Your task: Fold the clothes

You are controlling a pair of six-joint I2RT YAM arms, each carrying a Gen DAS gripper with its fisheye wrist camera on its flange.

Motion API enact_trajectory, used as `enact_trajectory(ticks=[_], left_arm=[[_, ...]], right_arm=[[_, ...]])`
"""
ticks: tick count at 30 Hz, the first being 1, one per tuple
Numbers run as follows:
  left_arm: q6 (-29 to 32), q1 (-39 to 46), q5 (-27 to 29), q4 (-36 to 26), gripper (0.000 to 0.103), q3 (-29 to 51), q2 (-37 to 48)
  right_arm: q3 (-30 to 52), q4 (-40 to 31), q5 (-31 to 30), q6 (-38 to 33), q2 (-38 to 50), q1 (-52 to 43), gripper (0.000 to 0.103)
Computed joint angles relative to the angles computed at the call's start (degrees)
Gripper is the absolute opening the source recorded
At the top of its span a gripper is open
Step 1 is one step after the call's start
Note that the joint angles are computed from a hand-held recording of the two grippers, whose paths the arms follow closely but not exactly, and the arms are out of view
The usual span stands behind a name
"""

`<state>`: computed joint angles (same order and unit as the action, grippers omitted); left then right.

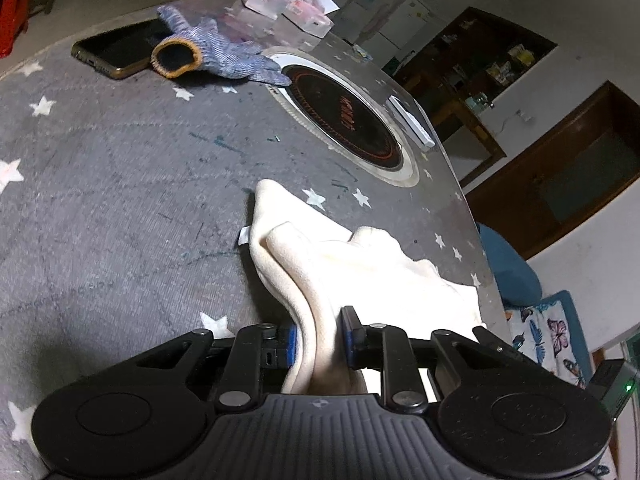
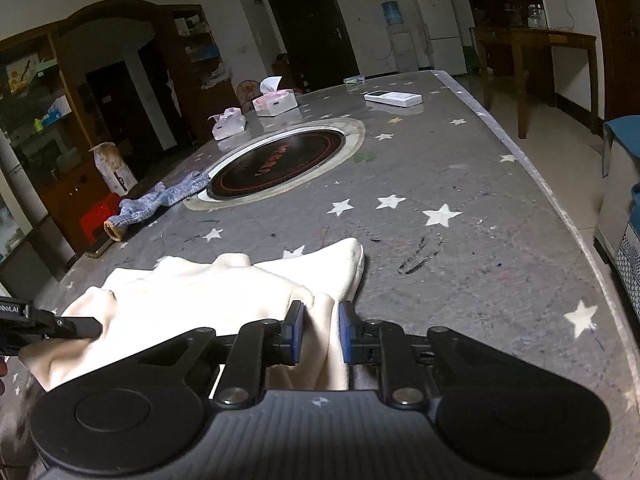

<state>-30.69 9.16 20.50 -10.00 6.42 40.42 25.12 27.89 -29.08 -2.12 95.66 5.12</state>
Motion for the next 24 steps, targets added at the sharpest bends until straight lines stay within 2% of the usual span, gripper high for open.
enact_trajectory(ticks=[6, 9, 15, 19, 24], left_arm=[[0.47, -5.33, -5.81, -0.65, 0.028, 0.61, -0.70], [1.05, -6.02, -6.61, -0.69, 0.028, 0.68, -0.71], [1.55, -6.77, -7.34, -0.43, 0.028, 0.56, -0.70], [2.30, -10.44, -11.46, -0.64, 0.026, 0.87, -1.01], [3.25, -12.84, -13.98, -3.25, 0.022, 1.70, -3.81]], right_arm=[[-0.18, 0.24, -0.16, 0.63, 0.12, 0.20, 0.017], [-0.67, 0.80, -0.07, 1.18, -0.10, 0.06, 0.026], [-1.82, 1.36, 0.42, 0.57, -0.90, -0.41, 0.026], [-2.07, 0.28, 0.44, -0.13, -2.03, 0.36, 0.011], [-3.78, 1.71, 0.57, 1.08, -4.86, 0.95, 0.010]])
